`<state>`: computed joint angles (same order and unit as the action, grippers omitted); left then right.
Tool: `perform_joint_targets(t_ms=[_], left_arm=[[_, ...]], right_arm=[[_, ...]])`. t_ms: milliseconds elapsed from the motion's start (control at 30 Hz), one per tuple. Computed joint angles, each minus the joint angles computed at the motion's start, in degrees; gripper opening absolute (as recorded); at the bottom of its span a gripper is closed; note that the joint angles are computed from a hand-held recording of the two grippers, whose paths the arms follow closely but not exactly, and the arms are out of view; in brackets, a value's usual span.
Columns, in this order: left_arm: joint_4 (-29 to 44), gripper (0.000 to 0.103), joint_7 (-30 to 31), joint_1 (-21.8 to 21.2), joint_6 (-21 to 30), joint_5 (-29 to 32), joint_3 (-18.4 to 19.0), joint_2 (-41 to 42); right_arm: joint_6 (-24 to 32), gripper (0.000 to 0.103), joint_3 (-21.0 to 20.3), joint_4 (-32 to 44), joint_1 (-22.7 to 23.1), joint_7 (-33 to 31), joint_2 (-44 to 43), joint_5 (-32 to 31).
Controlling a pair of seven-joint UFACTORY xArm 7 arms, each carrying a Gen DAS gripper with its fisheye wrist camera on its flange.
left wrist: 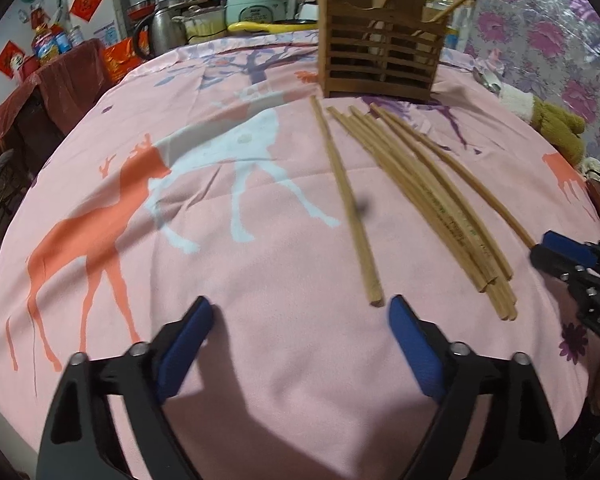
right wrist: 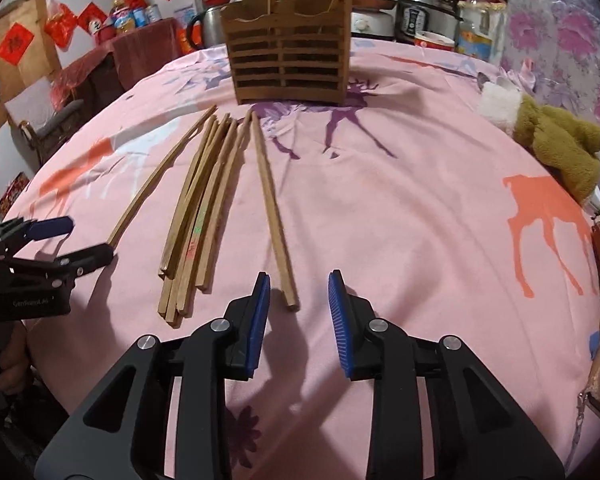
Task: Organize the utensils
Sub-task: 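Lower the left gripper onto a bamboo chopstick and close on it, then lift the chopstick with the left gripper while the right gripper grasps another chopstick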
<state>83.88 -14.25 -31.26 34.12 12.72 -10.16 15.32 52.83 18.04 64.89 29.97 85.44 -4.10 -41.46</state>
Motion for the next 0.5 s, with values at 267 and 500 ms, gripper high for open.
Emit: perform_joint_targets(t_ms=[267,500], left_arm=[[-1.2,0.036,4.5,0.9,-3.8,-3.4,-1.4,-0.2],[-1.5,0.007,10.1,2.5,-3.8,-11.5,-3.0,-0.5]], right_arm=[[-0.7,0.016,-0.2,-0.4,0.2,1.1,0.0,-1.1],[-1.4,0.010,0.2,-1.1,-0.3,2.3,-0.5,-1.5]])
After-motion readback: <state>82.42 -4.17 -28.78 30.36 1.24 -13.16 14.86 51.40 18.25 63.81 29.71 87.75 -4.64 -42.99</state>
